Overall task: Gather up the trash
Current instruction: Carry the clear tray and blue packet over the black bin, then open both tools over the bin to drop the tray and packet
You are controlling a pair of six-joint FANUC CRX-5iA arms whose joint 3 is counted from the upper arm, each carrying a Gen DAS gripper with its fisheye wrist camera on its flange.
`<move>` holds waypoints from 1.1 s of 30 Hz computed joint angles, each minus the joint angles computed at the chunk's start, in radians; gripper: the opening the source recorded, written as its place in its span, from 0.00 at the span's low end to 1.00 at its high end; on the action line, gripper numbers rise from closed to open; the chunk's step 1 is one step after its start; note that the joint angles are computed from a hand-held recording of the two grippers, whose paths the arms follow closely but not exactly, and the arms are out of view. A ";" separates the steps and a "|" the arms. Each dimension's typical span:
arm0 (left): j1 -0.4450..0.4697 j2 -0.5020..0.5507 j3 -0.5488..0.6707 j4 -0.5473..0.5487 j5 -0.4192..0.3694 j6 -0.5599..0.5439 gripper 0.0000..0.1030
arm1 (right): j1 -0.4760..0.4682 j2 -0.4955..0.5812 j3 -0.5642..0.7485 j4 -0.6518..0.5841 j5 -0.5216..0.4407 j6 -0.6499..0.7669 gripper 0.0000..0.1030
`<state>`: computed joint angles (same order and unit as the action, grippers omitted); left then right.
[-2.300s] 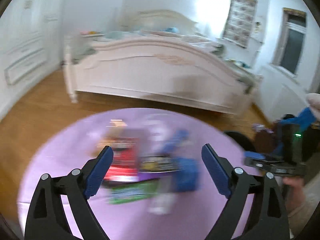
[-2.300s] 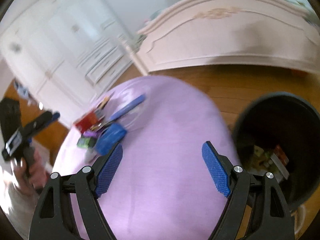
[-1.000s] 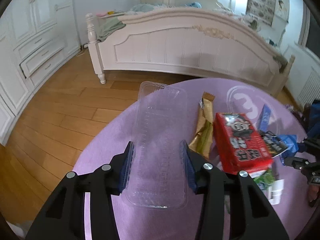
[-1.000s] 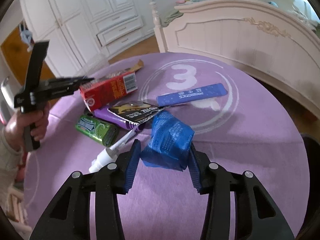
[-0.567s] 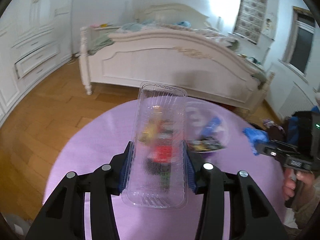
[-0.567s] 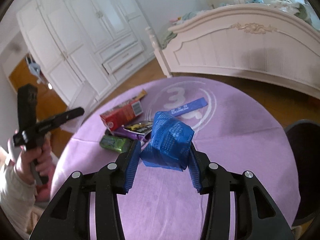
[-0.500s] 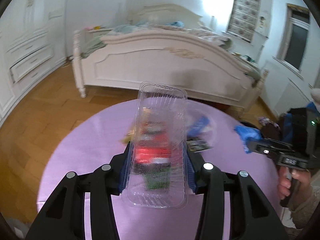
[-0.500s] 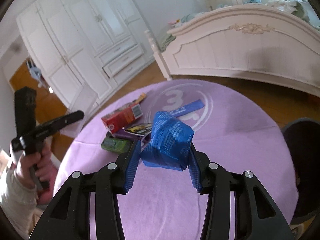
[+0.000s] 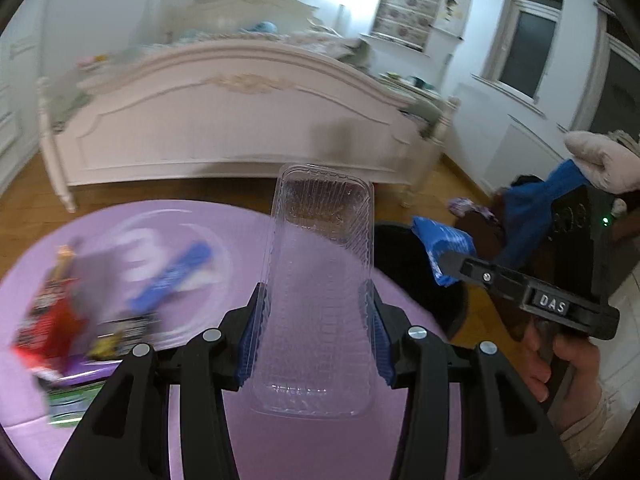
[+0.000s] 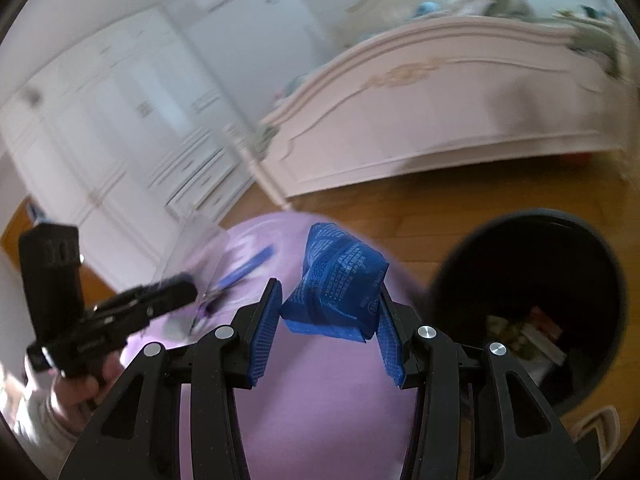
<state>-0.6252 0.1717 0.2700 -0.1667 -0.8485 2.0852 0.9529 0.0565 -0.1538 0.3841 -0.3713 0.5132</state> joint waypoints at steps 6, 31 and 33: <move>-0.023 0.167 0.141 0.105 0.009 -0.088 0.46 | -0.072 -0.069 -0.126 0.111 0.025 -0.160 0.44; -0.048 0.477 0.479 0.241 -0.123 -0.154 0.47 | -0.180 -0.035 -0.165 -0.073 0.010 -0.058 0.44; -0.048 0.485 0.490 0.243 -0.132 -0.153 0.47 | -0.186 -0.028 -0.153 -0.098 0.004 -0.029 0.44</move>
